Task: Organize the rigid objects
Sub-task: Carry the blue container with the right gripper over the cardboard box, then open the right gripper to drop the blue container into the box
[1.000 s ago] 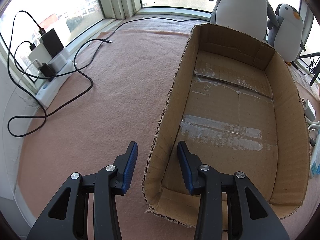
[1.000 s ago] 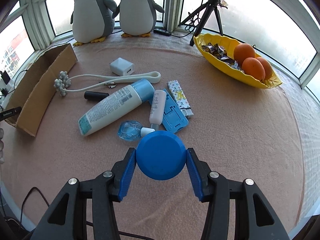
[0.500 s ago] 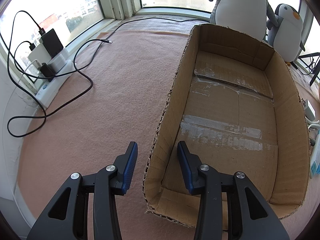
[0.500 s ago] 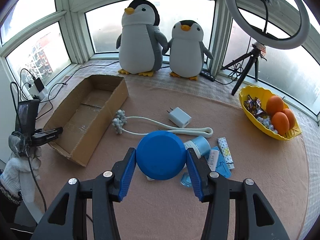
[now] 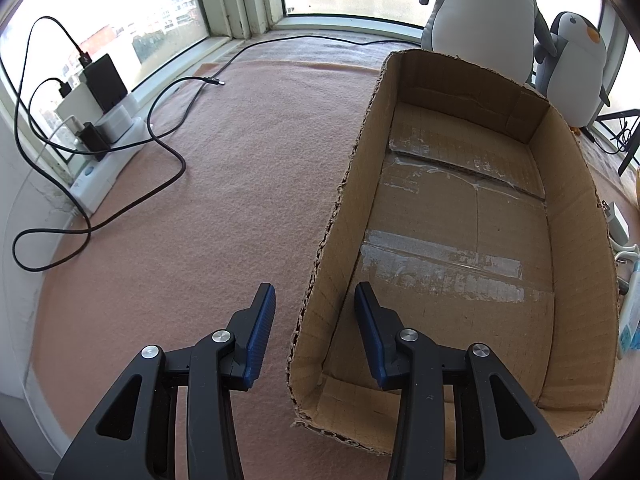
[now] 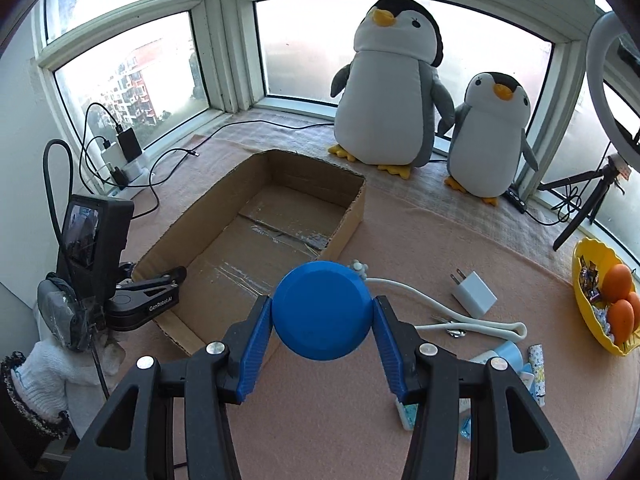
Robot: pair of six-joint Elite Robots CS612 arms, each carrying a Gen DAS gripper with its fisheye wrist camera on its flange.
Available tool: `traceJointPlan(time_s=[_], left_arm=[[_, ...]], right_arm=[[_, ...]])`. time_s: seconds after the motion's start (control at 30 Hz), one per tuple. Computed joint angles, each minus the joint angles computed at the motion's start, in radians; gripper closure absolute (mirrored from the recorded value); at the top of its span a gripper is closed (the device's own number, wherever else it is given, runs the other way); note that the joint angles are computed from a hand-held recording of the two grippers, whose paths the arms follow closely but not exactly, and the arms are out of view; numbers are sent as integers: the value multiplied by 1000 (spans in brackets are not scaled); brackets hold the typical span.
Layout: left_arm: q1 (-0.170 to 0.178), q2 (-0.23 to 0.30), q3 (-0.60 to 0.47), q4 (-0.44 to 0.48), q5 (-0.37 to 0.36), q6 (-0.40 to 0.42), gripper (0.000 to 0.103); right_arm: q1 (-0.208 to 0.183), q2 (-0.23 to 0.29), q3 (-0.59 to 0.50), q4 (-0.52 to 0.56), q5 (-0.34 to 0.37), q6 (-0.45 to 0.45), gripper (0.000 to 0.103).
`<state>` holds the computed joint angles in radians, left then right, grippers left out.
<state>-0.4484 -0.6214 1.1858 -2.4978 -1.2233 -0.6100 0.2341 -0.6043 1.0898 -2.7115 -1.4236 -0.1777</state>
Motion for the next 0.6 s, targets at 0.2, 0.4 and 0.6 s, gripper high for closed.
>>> traceJointPlan(time_s=[0.2, 0.4, 0.6], left_arm=[[0, 0, 3, -4, 3, 1, 63], [0, 0, 4, -8, 2, 0, 63], [1, -1, 6, -12, 0, -3, 63]], right_arm=[[18, 39, -69, 57, 17, -24, 57], [36, 83, -140, 115, 27, -36, 57], [51, 113, -187, 160, 23, -62, 57]])
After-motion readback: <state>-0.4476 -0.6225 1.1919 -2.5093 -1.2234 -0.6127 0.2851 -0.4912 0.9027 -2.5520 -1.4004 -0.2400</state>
